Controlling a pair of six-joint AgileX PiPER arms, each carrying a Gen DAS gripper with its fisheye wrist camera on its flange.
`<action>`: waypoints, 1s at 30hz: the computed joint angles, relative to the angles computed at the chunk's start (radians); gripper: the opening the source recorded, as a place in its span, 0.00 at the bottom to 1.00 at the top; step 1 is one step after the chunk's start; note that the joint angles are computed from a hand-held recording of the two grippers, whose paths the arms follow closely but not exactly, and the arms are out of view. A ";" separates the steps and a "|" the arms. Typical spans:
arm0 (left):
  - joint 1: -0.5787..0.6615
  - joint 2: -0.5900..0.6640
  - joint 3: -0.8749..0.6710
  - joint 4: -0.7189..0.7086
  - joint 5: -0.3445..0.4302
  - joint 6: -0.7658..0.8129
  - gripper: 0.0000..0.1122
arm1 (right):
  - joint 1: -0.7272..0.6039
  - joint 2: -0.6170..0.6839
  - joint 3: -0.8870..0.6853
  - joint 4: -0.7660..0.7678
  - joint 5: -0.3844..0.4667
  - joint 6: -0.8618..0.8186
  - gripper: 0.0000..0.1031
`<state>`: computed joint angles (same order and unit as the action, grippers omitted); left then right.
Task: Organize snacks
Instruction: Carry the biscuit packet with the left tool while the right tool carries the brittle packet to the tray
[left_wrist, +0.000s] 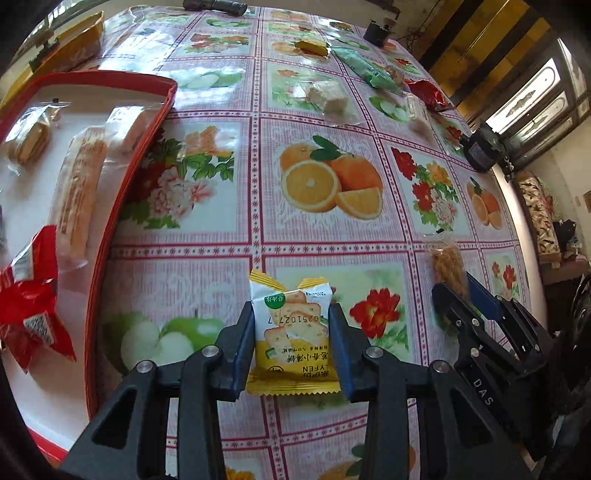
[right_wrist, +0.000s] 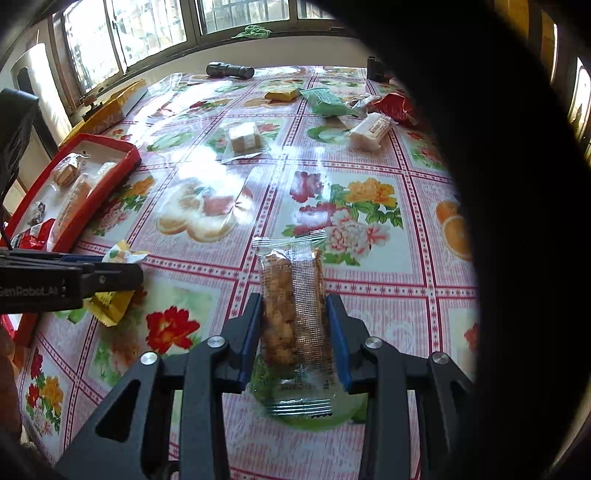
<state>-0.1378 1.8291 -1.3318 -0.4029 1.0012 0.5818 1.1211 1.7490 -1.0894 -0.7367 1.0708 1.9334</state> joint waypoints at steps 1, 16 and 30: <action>0.000 -0.019 0.028 0.005 -0.025 0.010 0.33 | 0.018 0.000 0.000 0.000 0.008 0.024 0.35; -0.031 -0.203 0.323 -0.005 -0.320 0.139 0.33 | 0.082 0.056 -0.076 0.010 0.060 0.057 0.36; 0.005 -0.267 0.394 -0.096 -0.336 0.271 0.33 | 0.100 0.102 -0.167 0.002 0.093 0.033 0.36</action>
